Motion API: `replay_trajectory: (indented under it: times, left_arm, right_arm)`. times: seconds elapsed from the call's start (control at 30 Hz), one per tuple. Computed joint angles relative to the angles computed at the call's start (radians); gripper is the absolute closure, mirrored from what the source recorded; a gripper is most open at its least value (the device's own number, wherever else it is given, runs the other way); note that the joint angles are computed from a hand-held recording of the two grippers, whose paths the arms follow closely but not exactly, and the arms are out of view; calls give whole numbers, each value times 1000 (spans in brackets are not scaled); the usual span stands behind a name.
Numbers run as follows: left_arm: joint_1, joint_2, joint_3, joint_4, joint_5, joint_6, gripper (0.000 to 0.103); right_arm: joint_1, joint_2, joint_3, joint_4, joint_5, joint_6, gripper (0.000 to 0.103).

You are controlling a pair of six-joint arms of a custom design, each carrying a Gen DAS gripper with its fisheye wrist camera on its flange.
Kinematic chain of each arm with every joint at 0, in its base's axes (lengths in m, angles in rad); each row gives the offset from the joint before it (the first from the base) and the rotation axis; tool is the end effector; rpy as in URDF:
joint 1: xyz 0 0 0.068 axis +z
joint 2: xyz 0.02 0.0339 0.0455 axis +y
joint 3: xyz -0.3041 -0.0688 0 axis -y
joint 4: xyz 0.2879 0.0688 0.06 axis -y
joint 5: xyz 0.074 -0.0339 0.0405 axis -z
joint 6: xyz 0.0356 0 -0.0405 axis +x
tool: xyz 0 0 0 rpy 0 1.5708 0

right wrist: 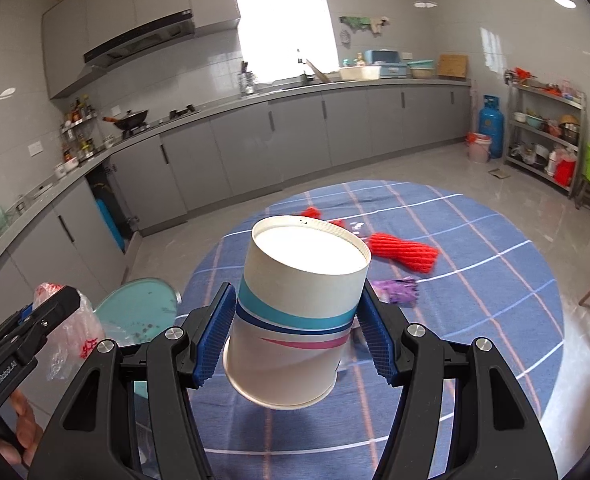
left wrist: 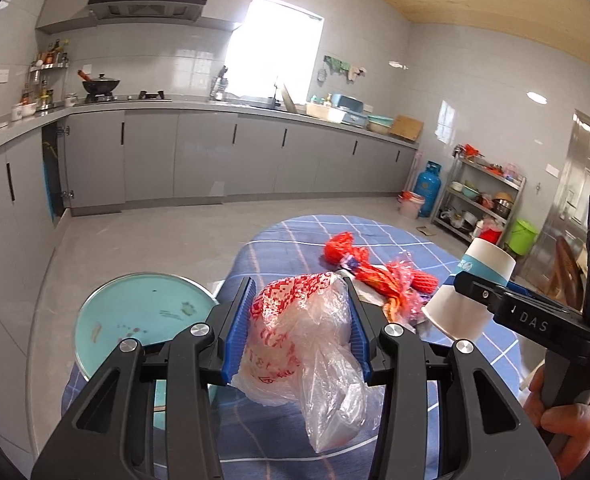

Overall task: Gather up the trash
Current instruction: 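Carry the bag and cup with both grippers over the teal bucket, then open both grippers to drop the bag and cup into the bucket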

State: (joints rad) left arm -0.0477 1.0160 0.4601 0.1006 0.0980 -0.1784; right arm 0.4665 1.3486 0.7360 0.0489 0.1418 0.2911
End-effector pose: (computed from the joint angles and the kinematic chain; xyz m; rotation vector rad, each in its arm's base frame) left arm 0.2339 -0.0147 0.2229 -0.0706 2.0310 -0.2419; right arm 0.2839 0.1373 0.2353 -0.1041 2.1400 0.2949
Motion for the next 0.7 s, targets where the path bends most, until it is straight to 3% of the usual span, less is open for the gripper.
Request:
replay_trajectory:
  times: [0.37,0.7]
  left_arm:
    - [263,63,-15,24,9,56,60]
    - [409,294,45,103,19,85,60]
  right_arm:
    - [159,200,151,32,-55,-20,42]
    - [245,480,421,-42,-126,-48,42]
